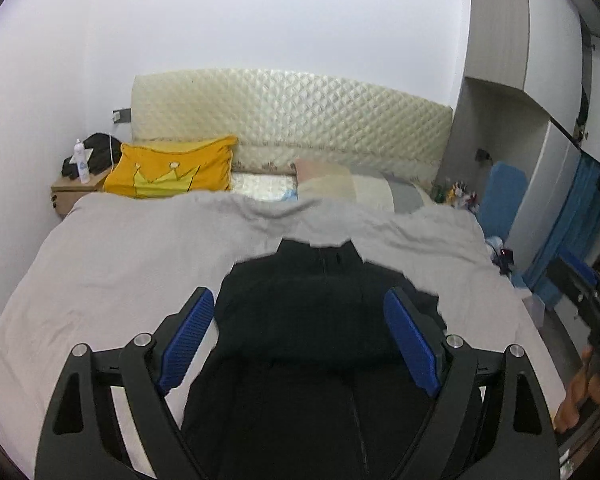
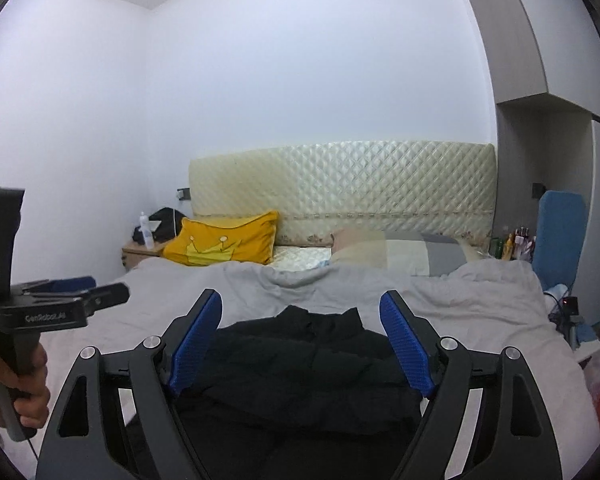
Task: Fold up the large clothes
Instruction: 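Grasp the black jacket hem with both grippers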
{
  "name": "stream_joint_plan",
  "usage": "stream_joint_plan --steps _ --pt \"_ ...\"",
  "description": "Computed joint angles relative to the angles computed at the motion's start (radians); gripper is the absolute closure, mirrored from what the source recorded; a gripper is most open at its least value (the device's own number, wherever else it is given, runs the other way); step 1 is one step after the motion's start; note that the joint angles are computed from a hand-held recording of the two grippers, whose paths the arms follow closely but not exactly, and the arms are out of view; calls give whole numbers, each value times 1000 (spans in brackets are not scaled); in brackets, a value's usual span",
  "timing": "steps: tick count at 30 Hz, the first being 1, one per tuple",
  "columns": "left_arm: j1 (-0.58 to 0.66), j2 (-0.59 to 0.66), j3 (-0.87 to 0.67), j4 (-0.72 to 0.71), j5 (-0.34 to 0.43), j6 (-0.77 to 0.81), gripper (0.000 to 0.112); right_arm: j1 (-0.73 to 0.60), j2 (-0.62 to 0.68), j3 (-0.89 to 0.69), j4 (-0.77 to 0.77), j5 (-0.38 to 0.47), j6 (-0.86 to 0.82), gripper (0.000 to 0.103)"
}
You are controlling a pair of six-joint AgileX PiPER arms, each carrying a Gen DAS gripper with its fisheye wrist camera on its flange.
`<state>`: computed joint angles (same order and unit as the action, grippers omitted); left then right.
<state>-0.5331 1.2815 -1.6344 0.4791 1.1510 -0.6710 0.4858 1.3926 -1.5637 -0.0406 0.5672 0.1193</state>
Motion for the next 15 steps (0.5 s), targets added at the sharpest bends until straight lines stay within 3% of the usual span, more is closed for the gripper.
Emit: stream_joint_plan --steps 4,7,15 --pt "-47 -136 156 -10 40 -31 25 -2 -109 107 28 48 -2 22" --pt "-49 -229 291 -40 40 -56 25 -81 -187 227 227 58 -141 22" --pt "244 -413 677 -338 -113 129 25 -261 -292 513 497 69 -402 22"
